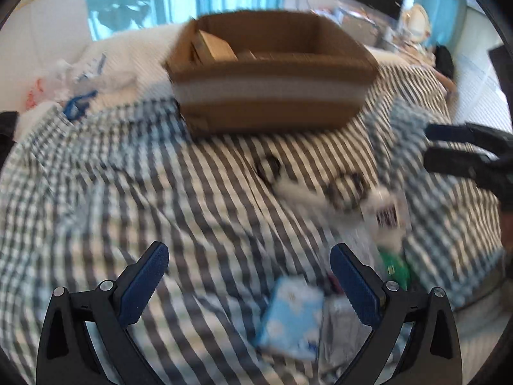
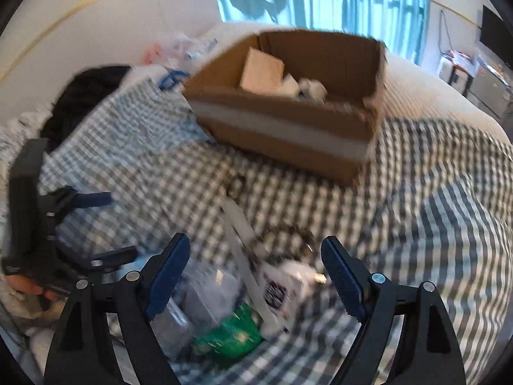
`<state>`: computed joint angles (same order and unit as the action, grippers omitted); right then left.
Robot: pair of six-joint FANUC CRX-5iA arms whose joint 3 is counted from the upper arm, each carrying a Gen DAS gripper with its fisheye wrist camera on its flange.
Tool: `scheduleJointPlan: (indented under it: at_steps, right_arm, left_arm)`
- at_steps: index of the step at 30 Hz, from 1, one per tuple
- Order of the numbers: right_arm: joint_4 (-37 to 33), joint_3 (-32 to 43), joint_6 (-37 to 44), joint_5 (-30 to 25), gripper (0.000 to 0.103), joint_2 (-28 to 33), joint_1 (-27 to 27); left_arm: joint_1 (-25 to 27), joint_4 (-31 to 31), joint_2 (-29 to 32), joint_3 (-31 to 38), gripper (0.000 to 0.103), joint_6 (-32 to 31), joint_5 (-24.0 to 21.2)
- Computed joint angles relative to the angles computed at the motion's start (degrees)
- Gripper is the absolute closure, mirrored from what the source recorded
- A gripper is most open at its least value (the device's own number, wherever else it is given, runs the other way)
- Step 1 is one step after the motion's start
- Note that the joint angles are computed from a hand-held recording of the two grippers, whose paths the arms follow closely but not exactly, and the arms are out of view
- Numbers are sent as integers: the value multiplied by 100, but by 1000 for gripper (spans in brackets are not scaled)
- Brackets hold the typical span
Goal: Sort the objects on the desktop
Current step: 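Return both grippers to the pile and grasp the blue tissue pack with the left gripper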
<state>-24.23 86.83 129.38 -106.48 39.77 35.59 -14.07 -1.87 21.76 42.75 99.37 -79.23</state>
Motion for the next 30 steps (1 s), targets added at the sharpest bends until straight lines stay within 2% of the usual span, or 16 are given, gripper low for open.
scheduleJointPlan:
  at_steps: [2,6,10,18,24,28,30]
  right_arm:
    - [270,-671,123,306,19,-262,35]
    - [414,-710,-88,193,19,-167,11]
    - [462,-842,-158,210,19,-201,21]
    - [533,-974,-194,147,19,-241,106]
    - [506,-1235,-99,195,19,-425,133]
    - [406,-1286,-73,12,19,-509,149]
    - [392,-1553,-44,67,19,-663,174]
  left_arm:
    - [13,174,-66,-233,0,-68,-43]
    - [17,316,-169,-576,0,-245,-103]
    - [-61,245,-294,-816,0,-402,78]
    - [-415,-424,-90,-573,0,-911,-128]
    - [-462,-544,32,-570,0,-1135,-137]
    - [-567,-743,35,-508,13,-1277,-293]
    - [-586,-807,26,-475,17,-1261,-334]
